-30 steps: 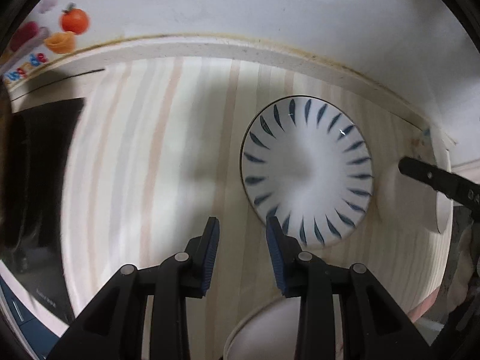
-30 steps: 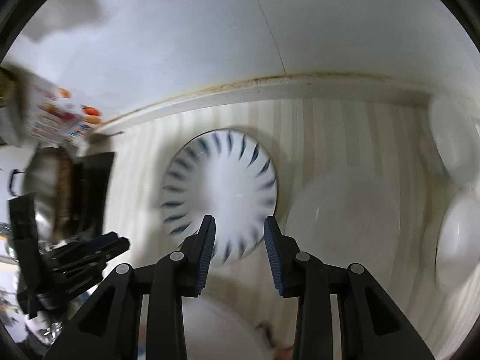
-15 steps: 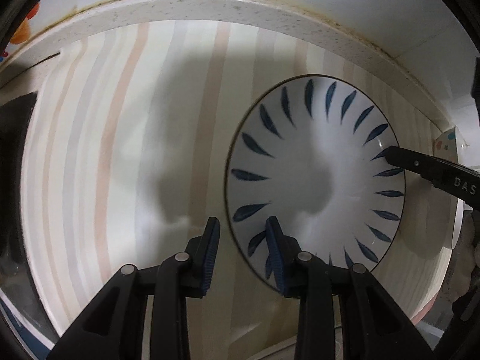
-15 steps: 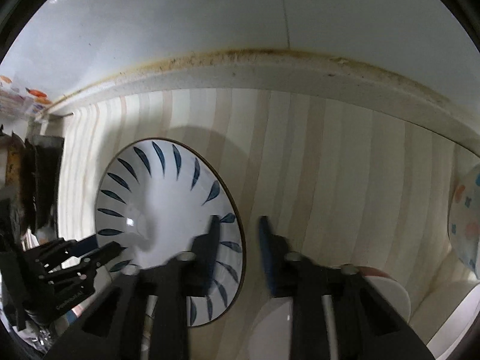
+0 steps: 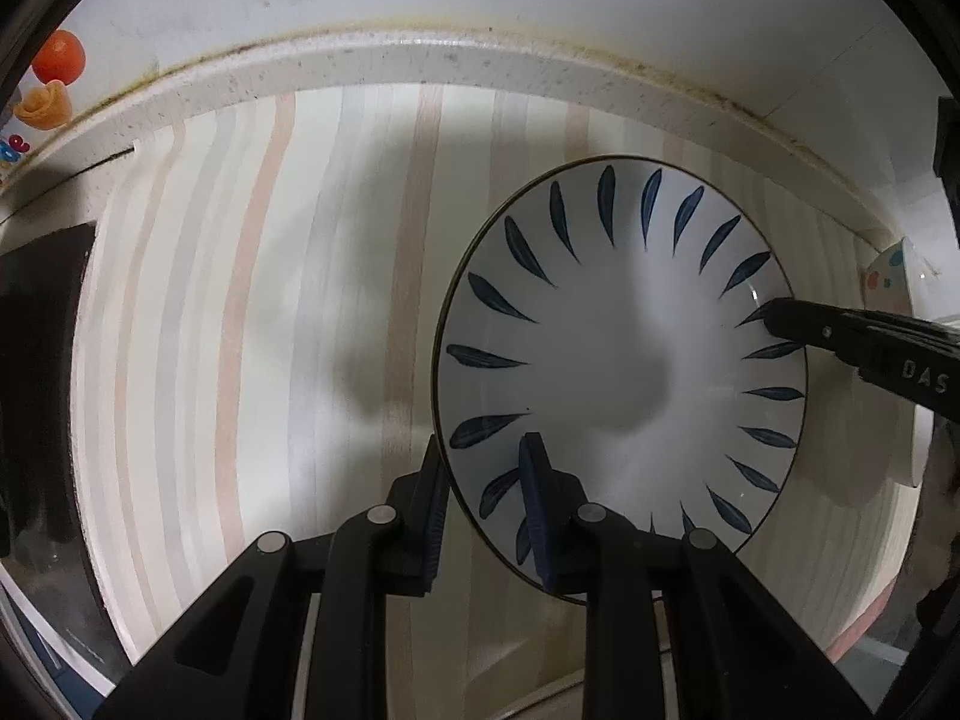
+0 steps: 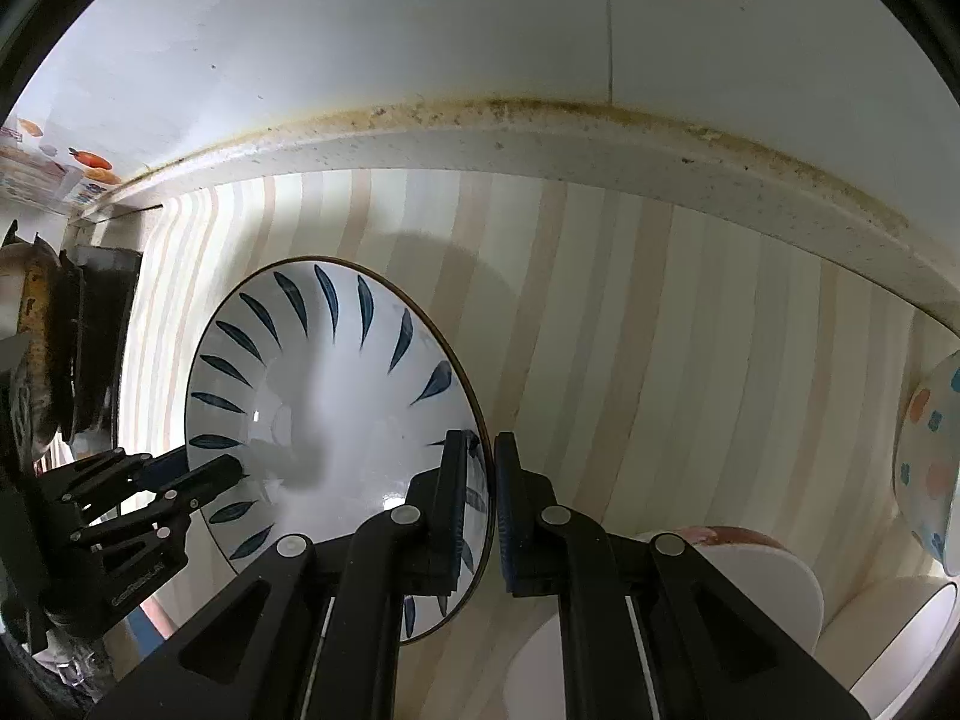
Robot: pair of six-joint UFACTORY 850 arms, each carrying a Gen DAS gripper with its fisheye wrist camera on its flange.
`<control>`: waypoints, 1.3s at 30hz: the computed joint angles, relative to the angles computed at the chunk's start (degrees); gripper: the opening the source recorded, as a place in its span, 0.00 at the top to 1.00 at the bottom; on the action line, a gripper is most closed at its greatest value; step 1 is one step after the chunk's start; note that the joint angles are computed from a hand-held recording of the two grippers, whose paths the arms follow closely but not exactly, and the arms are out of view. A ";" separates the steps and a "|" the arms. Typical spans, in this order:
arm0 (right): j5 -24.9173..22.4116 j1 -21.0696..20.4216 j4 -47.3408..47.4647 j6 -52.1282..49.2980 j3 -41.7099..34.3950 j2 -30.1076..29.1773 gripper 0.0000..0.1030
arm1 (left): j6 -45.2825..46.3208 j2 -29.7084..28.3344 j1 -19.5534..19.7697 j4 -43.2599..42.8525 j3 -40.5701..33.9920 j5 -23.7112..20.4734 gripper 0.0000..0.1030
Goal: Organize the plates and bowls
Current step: 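Carry the blue-striped plate with both tools and lower it onto the white plate stack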
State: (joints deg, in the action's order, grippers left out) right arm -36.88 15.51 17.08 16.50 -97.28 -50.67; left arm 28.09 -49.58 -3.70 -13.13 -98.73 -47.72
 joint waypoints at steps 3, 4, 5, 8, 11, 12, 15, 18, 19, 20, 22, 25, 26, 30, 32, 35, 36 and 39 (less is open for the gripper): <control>0.40 -0.27 0.97 -0.62 1.53 1.38 0.90 | 0.75 0.89 0.24 -0.46 0.30 0.11 0.80; 0.29 -0.27 1.47 -0.90 1.42 1.41 0.90 | 1.00 1.30 0.33 -0.55 0.46 -0.09 0.80; 0.53 -0.34 1.95 -1.14 2.08 2.03 0.90 | 1.25 1.76 0.39 -0.58 0.68 -0.26 0.80; 1.00 -0.24 2.10 -1.18 3.49 3.66 0.90 | 1.91 2.39 0.36 -0.74 1.38 0.37 0.80; 1.66 -0.04 3.09 -1.72 5.30 5.81 0.90 | 2.98 3.94 0.83 -1.09 2.54 0.05 0.80; 2.01 0.12 3.31 -1.81 5.97 6.65 0.90 | 3.27 4.33 0.95 -1.14 2.77 -0.08 0.80; 2.51 0.72 3.26 -1.70 7.93 9.27 0.90 | 4.47 6.38 1.44 -1.67 5.12 0.35 0.80; 2.91 1.84 2.73 -0.80 10.25 12.11 0.90 | 6.04 8.59 2.33 -2.21 7.50 0.81 0.80; 3.08 2.17 2.93 -0.58 10.52 12.48 0.90 | 6.45 9.48 2.49 -2.35 8.63 1.32 0.80; 3.64 2.57 3.75 -0.73 11.99 13.75 0.90 | 6.90 10.35 2.68 -2.41 9.74 1.71 0.80; 4.27 3.53 3.99 -0.05 13.34 14.98 0.90 | 8.31 12.42 3.28 -3.08 12.63 2.47 0.80; 5.52 5.18 4.58 1.42 16.21 16.98 0.90 | 10.12 15.19 4.02 -3.49 16.39 3.29 0.80; 6.08 5.85 4.90 1.78 17.14 17.54 0.90 | 10.75 16.10 4.35 -3.71 17.63 3.43 0.80; 8.74 8.47 6.80 3.10 23.02 21.46 0.89 | 12.97 19.45 5.84 -4.28 22.58 3.46 0.80; 9.95 9.73 8.18 3.29 25.61 23.03 0.89 | 13.70 20.63 6.40 -4.12 24.37 3.60 0.80; 11.74 11.48 11.41 2.42 29.09 24.80 0.90 | 15.50 22.69 7.28 -4.08 27.61 4.16 0.80; 12.38 12.36 12.03 2.81 30.59 25.55 0.90 | 15.97 23.28 7.48 -3.85 28.68 4.42 0.80; 13.50 13.92 15.66 1.49 33.66 26.72 0.90 | 16.80 23.97 7.67 -3.16 30.63 4.81 0.80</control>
State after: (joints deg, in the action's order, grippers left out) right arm -23.38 29.42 32.74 17.99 -63.62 -23.95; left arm 44.89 -25.61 3.97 -16.29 -68.11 -42.92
